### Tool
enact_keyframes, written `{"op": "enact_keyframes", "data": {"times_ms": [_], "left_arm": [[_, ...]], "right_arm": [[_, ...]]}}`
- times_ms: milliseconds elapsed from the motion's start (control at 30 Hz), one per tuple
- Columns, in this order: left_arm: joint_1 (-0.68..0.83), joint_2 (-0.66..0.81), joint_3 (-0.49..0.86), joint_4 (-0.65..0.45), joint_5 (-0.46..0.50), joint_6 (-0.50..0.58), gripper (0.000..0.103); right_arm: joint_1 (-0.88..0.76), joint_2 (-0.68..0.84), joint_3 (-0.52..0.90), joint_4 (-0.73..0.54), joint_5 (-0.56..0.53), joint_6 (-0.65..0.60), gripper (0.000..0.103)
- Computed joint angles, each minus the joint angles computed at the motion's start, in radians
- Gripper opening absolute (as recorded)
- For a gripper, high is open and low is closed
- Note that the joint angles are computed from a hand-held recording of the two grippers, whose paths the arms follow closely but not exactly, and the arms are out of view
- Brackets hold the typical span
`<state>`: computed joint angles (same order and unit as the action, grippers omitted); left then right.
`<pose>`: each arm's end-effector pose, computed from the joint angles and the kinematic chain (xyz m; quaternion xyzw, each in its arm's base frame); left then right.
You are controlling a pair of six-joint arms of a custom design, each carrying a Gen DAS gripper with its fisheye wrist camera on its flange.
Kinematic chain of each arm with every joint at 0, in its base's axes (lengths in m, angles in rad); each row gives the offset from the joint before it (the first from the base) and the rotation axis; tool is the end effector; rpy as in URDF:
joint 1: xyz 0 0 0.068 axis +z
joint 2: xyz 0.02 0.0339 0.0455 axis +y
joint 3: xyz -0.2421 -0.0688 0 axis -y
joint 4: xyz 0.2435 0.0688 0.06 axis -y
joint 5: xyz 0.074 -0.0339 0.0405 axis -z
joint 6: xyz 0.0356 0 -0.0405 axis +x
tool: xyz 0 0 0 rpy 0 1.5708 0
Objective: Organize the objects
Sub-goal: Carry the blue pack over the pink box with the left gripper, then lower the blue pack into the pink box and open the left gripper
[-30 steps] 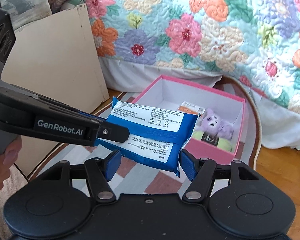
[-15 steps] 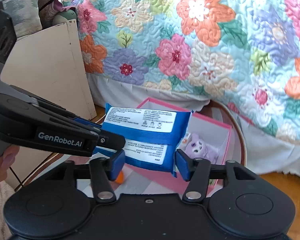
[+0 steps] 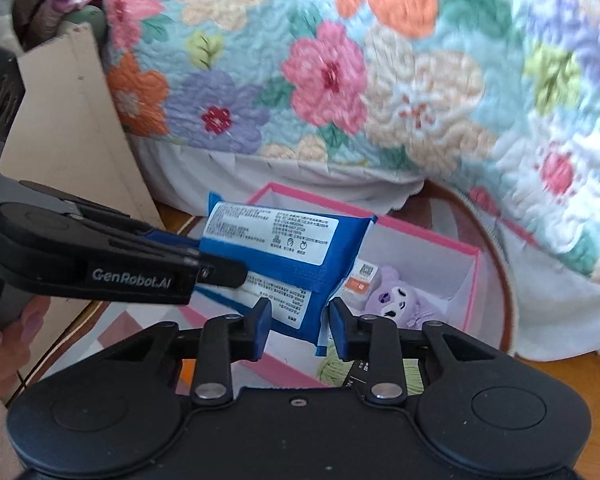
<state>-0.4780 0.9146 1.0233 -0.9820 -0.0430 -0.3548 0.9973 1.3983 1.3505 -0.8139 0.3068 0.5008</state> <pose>0.1589 -0.0806 0.3074 0.0505 0.9383 -0.1197 0.3206 0.1690 0.2418 0.3184 -0.1763 0.9114 0.1287 0.3488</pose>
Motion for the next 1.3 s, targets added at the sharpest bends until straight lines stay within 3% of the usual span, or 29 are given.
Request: {"op": "enact_keyframes", "data": {"times_ms": [300, 667, 1033, 1300], "left_arm": [[0.068, 0.149, -0.112, 0.201, 0.026, 0.020, 0.029], [0.135, 0.225, -0.196, 0.327, 0.088, 0.057, 0.028], [0.094, 0.299, -0.234, 0.415, 0.028, 0.040, 0.027], [0.117, 0.317, -0.247, 0.421, 0.012, 0.050, 0.027]], "right_arm": [[-0.120, 0.115, -0.070, 0.145, -0.127, -0.054, 0.034], [-0.174, 0.210, -0.075, 0.195, -0.218, -0.022, 0.034], [-0.199, 0.279, -0.058, 0.200, -0.246, -0.017, 0.034], [-0.191, 0.308, -0.050, 0.216, -0.237, -0.012, 0.035]]}}
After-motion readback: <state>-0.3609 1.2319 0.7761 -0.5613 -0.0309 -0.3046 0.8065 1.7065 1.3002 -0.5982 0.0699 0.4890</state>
